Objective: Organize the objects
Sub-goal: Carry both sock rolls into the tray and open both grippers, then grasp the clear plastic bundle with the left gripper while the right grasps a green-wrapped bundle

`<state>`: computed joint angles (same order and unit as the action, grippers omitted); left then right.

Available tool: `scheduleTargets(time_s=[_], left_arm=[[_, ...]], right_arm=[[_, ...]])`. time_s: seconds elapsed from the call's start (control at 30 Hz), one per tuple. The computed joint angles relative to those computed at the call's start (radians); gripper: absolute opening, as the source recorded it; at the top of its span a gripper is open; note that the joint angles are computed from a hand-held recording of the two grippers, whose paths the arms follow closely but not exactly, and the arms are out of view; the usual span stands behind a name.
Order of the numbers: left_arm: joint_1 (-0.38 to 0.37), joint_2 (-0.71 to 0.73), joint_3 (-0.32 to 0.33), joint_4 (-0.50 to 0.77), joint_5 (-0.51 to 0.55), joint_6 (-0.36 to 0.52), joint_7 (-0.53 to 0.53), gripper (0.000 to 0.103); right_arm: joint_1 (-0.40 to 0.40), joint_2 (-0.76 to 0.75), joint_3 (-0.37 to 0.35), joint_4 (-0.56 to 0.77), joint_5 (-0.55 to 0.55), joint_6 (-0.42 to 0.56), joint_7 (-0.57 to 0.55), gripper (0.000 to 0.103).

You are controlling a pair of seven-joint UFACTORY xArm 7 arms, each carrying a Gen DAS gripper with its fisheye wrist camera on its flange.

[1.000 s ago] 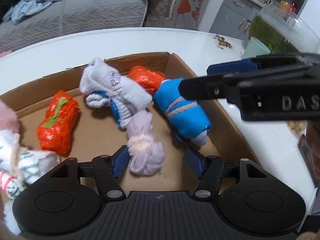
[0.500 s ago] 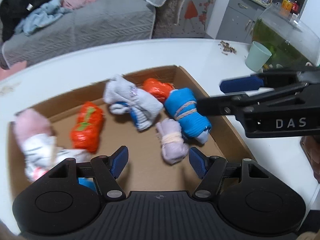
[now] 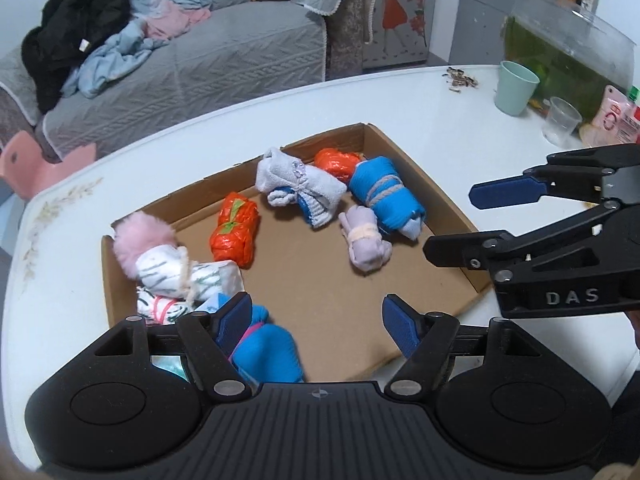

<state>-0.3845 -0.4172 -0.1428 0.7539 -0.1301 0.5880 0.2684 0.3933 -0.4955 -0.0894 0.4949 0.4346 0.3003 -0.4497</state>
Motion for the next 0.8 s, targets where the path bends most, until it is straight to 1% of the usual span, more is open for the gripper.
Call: scheduleTargets(time_s=[0.23, 0.33, 0.37, 0.43, 0.5, 0.6, 0.7, 0.73, 0.8], left_arm=[[-0.006, -0.077, 0.003, -0.032, 0.007, 0.023, 0.013, 0.079], [-0.018, -0.112, 0.02, -0.04, -0.013, 0.058, 0.032, 0.081], [-0.02, -0.131, 0.026, -0.048, -0.018, 0.07, 0.039, 0.083], [-0.026, -0.18, 0.042, -0.073, -0.031, 0.1, 0.063, 0.084], [-0.031, -0.234, 0.062, -0.105, -0.047, 0.148, 0.089, 0.086], [-0.021, -0.314, 0.073, -0.177, -0.05, 0.217, 0.117, 0.087], [-0.017, -0.4, 0.078, -0.27, -0.053, 0.239, 0.144, 0.087], [-0.02, -0.417, 0.083, -0.292, -0.066, 0.241, 0.144, 0.087], [-0.015, -0.416, 0.07, -0.314, -0.08, 0.252, 0.117, 0.087]], right_arm=[[-0.004, -0.057, 0.007, -0.037, -0.01, 0.008, 0.035, 0.057], [-0.011, -0.093, 0.023, -0.061, -0.03, 0.017, 0.059, 0.058], [-0.019, -0.109, 0.031, -0.066, -0.042, 0.036, 0.073, 0.059], [-0.027, -0.154, 0.035, -0.087, -0.062, 0.061, 0.088, 0.065], [-0.032, -0.202, 0.034, -0.105, -0.081, 0.106, 0.098, 0.07], [-0.043, -0.277, 0.03, -0.13, -0.119, 0.21, 0.086, 0.073], [-0.076, -0.332, 0.047, -0.152, -0.16, 0.32, 0.091, 0.073], [-0.087, -0.351, 0.053, -0.164, -0.171, 0.35, 0.096, 0.074], [-0.101, -0.368, 0.062, -0.182, -0.191, 0.412, 0.099, 0.074]])
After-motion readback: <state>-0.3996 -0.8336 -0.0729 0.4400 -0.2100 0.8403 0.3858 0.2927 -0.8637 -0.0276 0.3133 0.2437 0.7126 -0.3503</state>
